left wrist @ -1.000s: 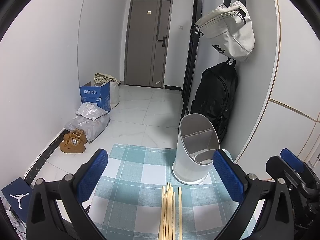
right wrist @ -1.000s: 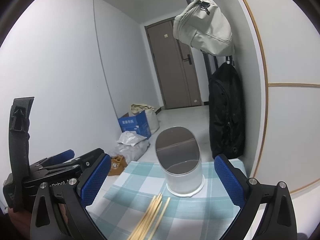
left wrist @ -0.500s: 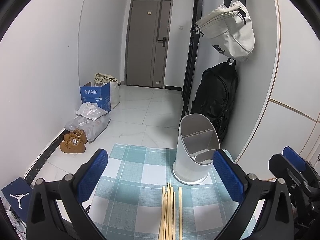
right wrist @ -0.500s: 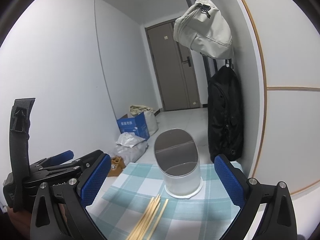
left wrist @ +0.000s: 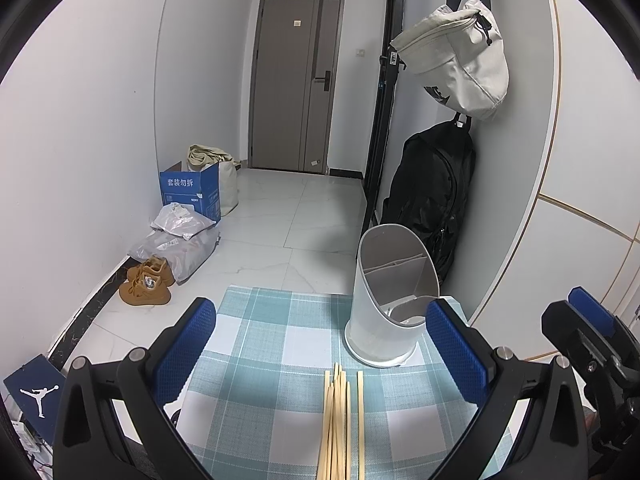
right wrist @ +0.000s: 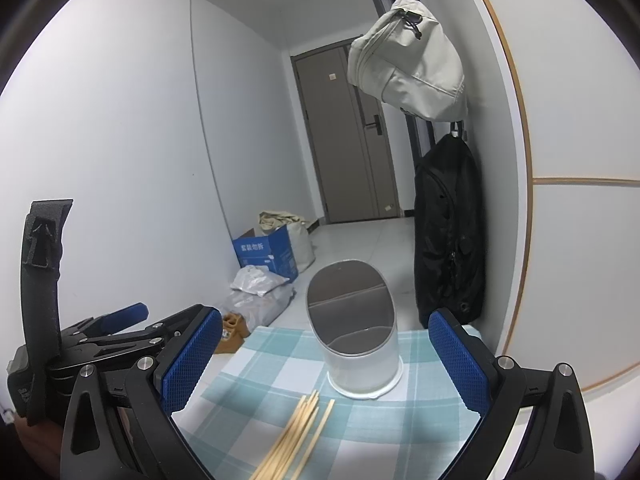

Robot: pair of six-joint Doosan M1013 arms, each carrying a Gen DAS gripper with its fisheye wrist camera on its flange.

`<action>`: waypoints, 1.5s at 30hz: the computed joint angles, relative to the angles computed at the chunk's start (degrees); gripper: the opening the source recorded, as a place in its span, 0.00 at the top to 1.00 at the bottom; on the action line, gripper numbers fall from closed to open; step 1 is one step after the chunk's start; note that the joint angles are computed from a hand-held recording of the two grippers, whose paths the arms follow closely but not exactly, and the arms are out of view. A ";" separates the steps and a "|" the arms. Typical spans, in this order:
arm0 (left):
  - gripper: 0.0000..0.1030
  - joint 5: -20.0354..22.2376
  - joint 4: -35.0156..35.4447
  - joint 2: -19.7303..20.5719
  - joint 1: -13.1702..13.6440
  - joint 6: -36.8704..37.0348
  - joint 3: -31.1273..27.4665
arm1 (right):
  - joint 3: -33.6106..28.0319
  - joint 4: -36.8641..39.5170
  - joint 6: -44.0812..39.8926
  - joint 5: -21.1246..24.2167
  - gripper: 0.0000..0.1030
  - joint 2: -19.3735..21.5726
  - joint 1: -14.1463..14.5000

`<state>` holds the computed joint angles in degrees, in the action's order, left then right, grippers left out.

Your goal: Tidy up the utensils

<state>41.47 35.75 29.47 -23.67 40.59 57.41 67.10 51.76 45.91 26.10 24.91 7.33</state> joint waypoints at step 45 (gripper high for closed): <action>0.01 3.61 -14.82 3.50 5.28 6.85 -0.78 | -22.60 -30.03 31.60 36.74 0.41 16.14 1.83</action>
